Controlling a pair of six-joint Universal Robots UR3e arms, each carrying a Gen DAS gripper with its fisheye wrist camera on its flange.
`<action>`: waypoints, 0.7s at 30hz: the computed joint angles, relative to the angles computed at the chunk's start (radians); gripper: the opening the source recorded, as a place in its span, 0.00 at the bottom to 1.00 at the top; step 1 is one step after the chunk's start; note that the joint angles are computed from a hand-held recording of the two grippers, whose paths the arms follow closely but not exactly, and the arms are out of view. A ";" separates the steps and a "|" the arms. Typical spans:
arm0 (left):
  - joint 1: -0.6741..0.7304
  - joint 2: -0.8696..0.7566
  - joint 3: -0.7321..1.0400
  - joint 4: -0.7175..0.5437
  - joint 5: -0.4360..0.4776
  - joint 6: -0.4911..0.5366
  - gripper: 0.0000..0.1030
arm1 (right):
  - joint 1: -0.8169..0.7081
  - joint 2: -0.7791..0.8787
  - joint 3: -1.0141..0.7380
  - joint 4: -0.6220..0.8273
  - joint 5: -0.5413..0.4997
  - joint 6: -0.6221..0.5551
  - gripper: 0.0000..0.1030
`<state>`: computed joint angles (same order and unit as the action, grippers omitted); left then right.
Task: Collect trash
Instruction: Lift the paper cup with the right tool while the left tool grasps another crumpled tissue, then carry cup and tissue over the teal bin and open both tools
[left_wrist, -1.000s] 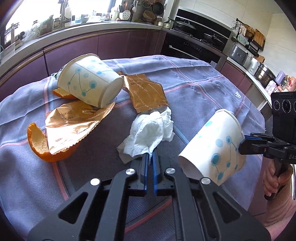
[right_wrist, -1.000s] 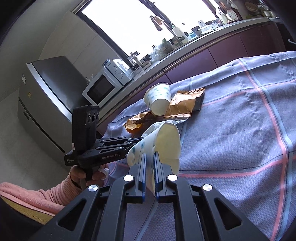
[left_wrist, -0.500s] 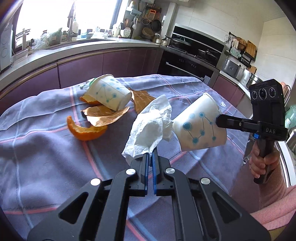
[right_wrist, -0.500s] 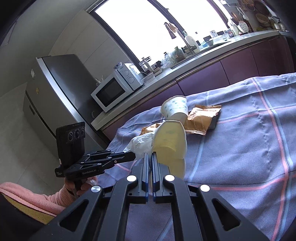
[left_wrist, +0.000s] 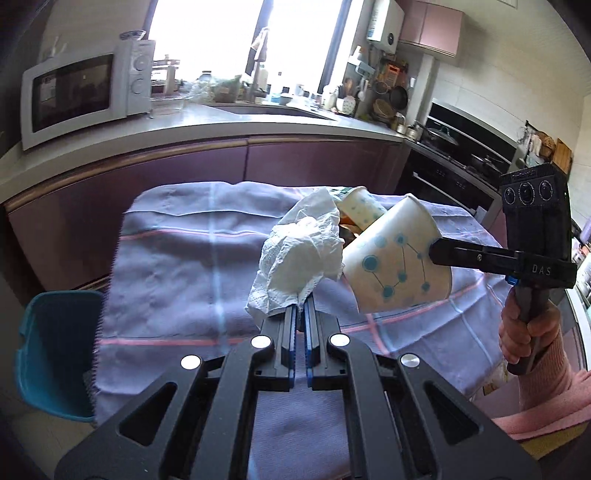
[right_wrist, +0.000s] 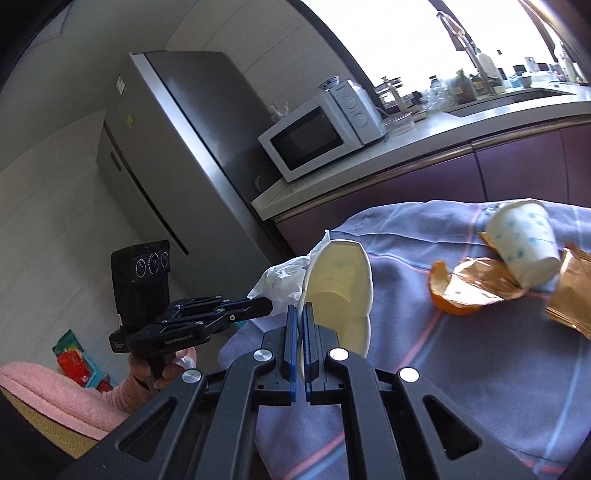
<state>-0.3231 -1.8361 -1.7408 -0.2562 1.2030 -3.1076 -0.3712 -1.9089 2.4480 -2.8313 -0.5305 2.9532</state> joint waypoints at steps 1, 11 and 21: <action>0.030 0.040 -0.044 0.006 0.004 0.003 0.04 | 0.064 0.101 -0.058 -0.092 -0.028 0.054 0.02; 0.365 0.295 -0.290 -0.026 -0.004 0.088 0.04 | 0.469 0.698 -0.749 -0.141 -0.209 0.222 0.02; 0.519 0.199 -0.276 -0.027 0.046 0.127 0.04 | 0.647 1.134 -1.448 0.161 -0.316 0.274 0.02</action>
<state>0.1961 -1.6372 -2.0164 -0.2836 1.2492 -2.9805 0.2761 -0.7753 1.0000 -2.6705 -0.8461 3.2276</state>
